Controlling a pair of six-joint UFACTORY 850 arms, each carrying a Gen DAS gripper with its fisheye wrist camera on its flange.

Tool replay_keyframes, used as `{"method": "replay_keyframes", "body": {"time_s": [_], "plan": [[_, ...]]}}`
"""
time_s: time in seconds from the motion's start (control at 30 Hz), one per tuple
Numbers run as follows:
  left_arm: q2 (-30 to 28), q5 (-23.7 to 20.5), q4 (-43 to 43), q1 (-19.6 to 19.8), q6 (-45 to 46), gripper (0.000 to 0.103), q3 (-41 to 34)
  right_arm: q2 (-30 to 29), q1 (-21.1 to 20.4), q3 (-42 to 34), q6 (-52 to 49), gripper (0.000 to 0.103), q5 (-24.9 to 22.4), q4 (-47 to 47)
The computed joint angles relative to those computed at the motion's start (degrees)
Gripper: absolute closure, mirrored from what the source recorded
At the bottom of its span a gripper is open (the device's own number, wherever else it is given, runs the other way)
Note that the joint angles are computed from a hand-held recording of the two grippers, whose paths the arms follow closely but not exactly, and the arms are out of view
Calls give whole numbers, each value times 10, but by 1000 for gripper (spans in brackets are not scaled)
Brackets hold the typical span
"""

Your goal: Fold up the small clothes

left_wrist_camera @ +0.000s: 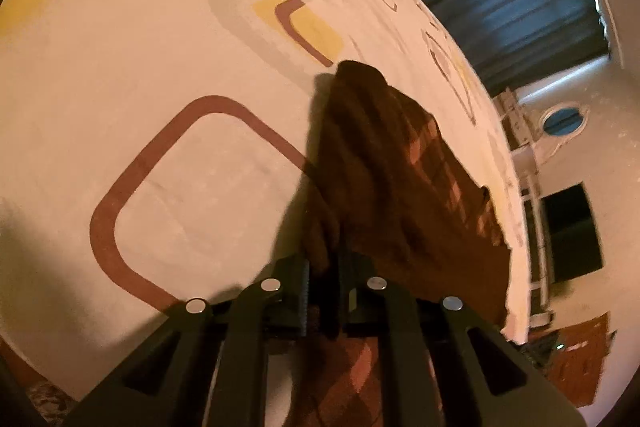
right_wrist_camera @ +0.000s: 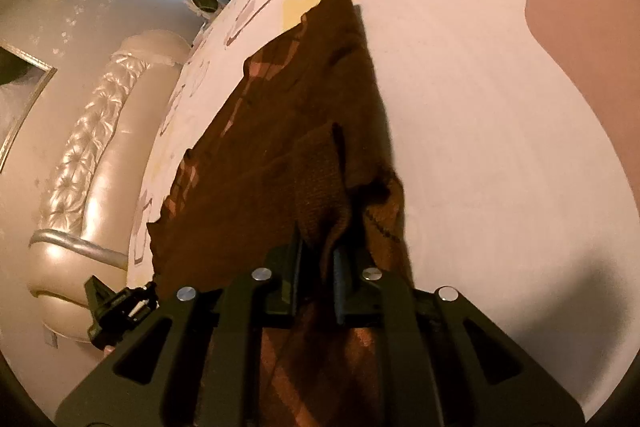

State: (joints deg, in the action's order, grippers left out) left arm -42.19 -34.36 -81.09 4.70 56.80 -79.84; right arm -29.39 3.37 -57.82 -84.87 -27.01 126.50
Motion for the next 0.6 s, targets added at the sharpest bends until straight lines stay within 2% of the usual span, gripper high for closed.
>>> {"method": "replay_keyframes", "body": {"time_s": [0.13, 0.2, 0.27, 0.33, 0.4, 0.43, 0.53, 0.6], "plan": [[-10, -41, 9, 10, -4, 91, -17, -2, -7, 0, 17, 93, -15, -16], [-4, -37, 16, 11, 3, 90, -20, -5, -13, -7, 54, 92, -28, -61], [8, -15, 0, 11, 40, 90, -18, 0, -21, -5, 82, 86, -36, -94], [5, -6, -1, 9, 69, 81, -34, 12, -29, -1, 83, 71, -33, -103], [-20, -11, 32, 7, 47, 72, -76, 19, -39, -3, 65, 61, -23, -94], [-36, -16, 54, 5, 27, 67, -101, 10, -50, -17, 82, 57, -39, -114], [-89, -25, 125, -2, -48, 61, -179, -26, -66, -66, 143, 54, -65, -171], [-115, -30, 150, -3, -86, 61, -216, -49, -67, -102, 183, 54, -66, -207]]}}
